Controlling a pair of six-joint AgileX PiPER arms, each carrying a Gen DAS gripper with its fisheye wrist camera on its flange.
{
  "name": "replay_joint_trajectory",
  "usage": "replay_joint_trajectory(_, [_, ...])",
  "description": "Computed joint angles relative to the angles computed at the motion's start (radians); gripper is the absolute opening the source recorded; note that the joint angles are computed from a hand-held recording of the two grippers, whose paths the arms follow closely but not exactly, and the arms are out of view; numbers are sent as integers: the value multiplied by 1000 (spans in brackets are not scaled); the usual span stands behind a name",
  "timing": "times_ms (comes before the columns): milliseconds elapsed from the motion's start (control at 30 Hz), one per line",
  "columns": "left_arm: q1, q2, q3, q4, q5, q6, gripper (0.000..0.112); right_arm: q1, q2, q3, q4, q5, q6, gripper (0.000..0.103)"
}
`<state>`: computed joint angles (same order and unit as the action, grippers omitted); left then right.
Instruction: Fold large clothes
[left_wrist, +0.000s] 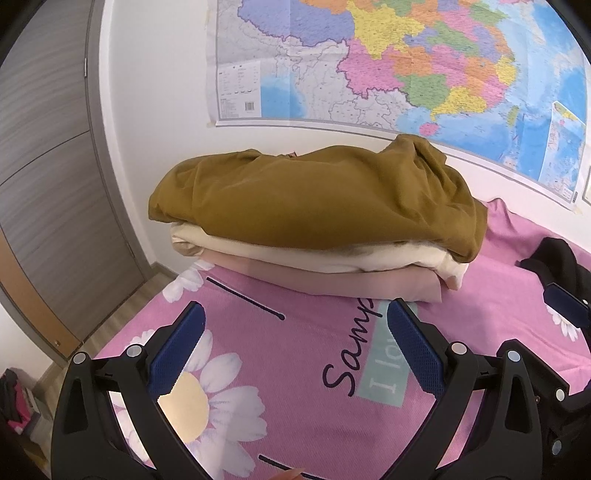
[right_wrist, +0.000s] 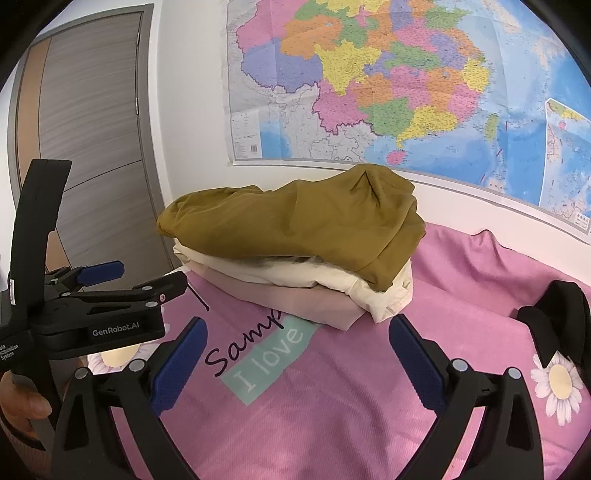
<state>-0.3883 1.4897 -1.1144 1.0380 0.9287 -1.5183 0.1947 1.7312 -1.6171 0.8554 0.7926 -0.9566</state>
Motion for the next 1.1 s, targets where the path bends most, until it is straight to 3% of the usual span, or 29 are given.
replay_joint_trajectory(1100, [-16,7,-3,-3,5,-5,97,-14,0,-1,8,14,9,96])
